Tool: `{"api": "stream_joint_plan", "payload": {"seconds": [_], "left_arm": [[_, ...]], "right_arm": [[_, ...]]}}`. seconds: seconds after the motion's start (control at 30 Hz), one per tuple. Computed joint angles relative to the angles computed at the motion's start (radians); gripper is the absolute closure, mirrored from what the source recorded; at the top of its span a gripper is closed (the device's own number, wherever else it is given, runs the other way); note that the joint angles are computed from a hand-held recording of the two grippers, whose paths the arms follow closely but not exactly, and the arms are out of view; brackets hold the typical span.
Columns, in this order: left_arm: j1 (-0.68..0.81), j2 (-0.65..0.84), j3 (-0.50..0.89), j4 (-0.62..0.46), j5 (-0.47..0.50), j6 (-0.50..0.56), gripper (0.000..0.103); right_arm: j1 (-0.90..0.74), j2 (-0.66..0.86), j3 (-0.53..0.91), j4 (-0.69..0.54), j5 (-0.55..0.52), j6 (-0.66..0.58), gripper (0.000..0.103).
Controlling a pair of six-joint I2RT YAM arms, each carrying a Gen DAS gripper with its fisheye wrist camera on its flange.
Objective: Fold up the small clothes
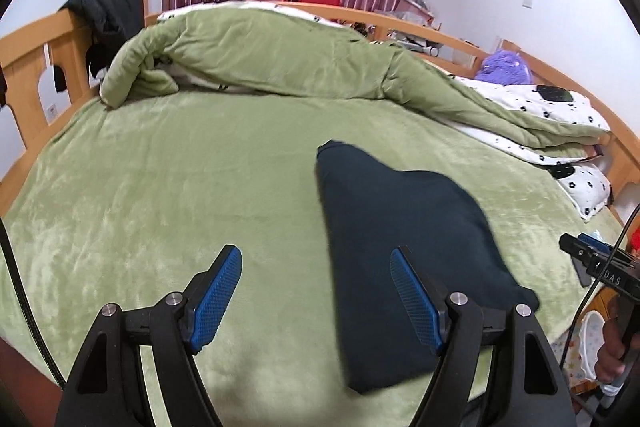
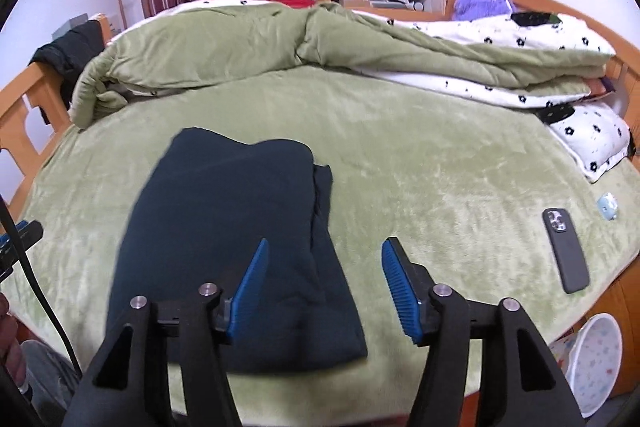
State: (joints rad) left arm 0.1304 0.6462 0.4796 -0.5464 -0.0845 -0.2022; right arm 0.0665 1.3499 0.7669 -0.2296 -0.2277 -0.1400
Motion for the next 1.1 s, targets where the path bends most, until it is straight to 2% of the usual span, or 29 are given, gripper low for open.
{"api": "stream_joint_plan", "payload": {"seconds": [0.17, 0.23, 0.4, 0.8, 1.1], "left_arm": [[-0.171, -0.072, 0.072, -0.162, -0.145, -0.084, 0.026], [-0.236, -0.089, 0.094, -0.219, -0.191, -0.121, 0.025], [-0.391, -0.121, 0.131, -0.319, -0.297, -0.206, 0.025], [-0.812, -0.092, 0.24, -0.558, -0.609, -0.523, 0.025], [-0.932, -0.071, 0.267, -0.648, -0.682, -0.652, 0.025]], "right_arm": [[-0.001, -0.163, -0.031, -0.113, -0.005, 0.001, 0.041], [0.001, -0.226, -0.047, -0.155, 0.001, 0.005, 0.023], [0.012, -0.369, -0.101, -0.204, 0.006, 0.007, 0.011], [-0.065, -0.54, -0.092, -0.374, -0.071, -0.032, 0.01], [-0.147, -0.571, -0.069, -0.436, -0.125, -0.059, 0.01]]}}
